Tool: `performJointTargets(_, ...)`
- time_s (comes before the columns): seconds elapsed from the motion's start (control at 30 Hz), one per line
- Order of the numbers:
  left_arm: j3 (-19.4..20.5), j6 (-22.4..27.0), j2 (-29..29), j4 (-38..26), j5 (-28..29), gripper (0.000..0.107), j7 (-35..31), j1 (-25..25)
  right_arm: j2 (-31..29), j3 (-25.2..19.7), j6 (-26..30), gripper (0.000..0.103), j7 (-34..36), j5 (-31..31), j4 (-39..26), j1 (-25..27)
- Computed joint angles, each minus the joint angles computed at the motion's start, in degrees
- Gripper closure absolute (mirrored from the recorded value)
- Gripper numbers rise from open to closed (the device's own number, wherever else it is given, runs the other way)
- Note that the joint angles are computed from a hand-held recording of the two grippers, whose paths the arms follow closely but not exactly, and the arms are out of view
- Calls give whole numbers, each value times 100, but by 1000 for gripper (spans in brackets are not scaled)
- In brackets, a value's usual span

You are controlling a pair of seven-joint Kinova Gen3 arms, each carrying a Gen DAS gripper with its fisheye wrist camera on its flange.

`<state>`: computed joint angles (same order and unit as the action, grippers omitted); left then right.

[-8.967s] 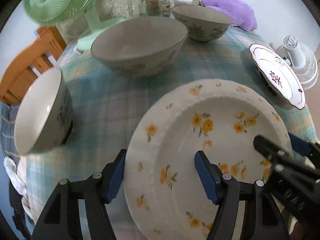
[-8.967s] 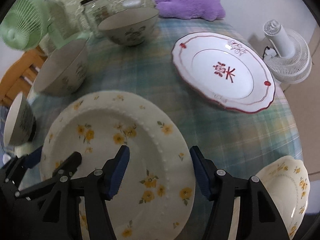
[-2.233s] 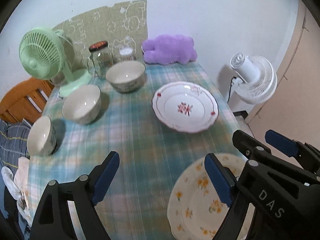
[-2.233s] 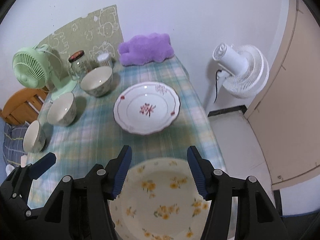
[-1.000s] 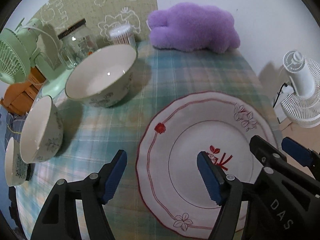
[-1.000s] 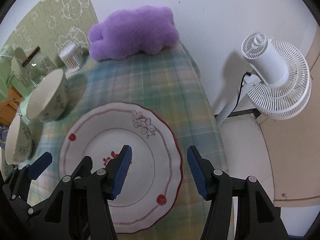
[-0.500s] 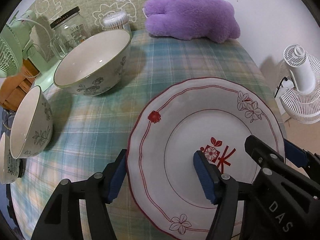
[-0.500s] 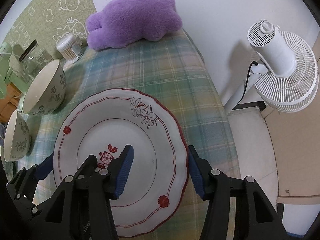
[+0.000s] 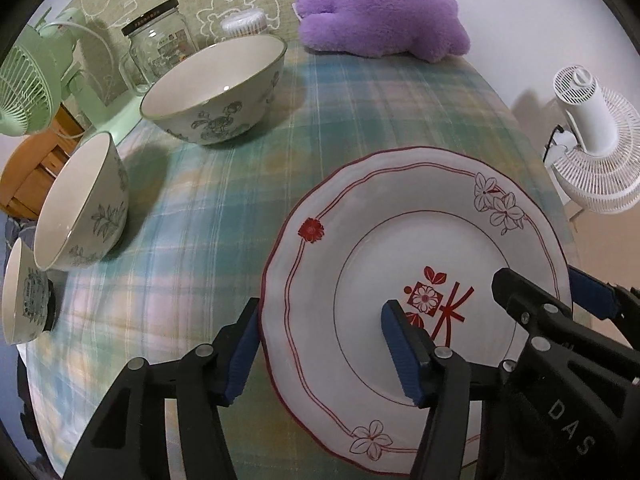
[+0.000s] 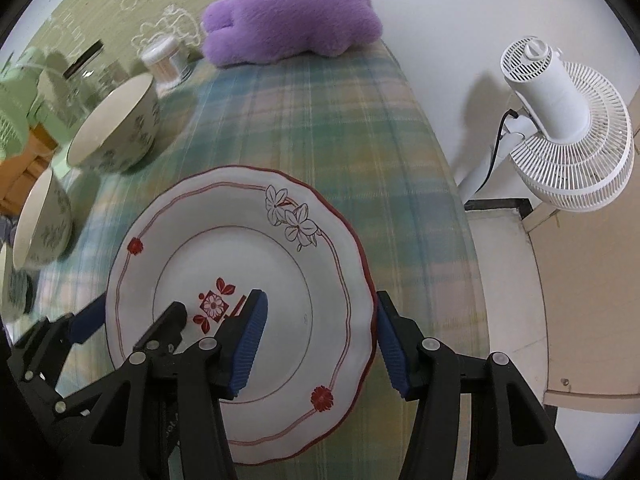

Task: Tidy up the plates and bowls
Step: 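Grasp the rim of the red-rimmed white plate with both tools, then lift the red-rimmed plate with both tools and carry it over the yellow plates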

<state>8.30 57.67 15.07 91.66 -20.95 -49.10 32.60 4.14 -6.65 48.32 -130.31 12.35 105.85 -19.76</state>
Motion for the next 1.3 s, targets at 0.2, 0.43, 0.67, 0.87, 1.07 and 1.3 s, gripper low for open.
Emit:
performJointTargets(0.2,25,-242,-122,145,494,51,-289,-317,-68,15,-78,54,94,-126,88,78)
performJointTargets(0.43,-22,-281,-56,84,434,52,-105,-275,217,25,189,58,-78,119,-103,-61)
performJointTargets(0.67,-35,-254,49,-37,302,50,-177,-211,297,87,169,58,-70,89,-177,-42)
performJointTargets(0.87,-53,-329,-100,17,229,51,-176,-204,264,50,436,58,-323,492,-336,-259)
performJointTargets(1.07,11,-249,-361,-20,198,51,-243,-271,42,-30,663,58,-522,685,-467,-338)
performJointTargets(1.3,168,-176,-800,89,176,51,-305,-343,-326,-290,1153,58,-1044,965,-581,-501)
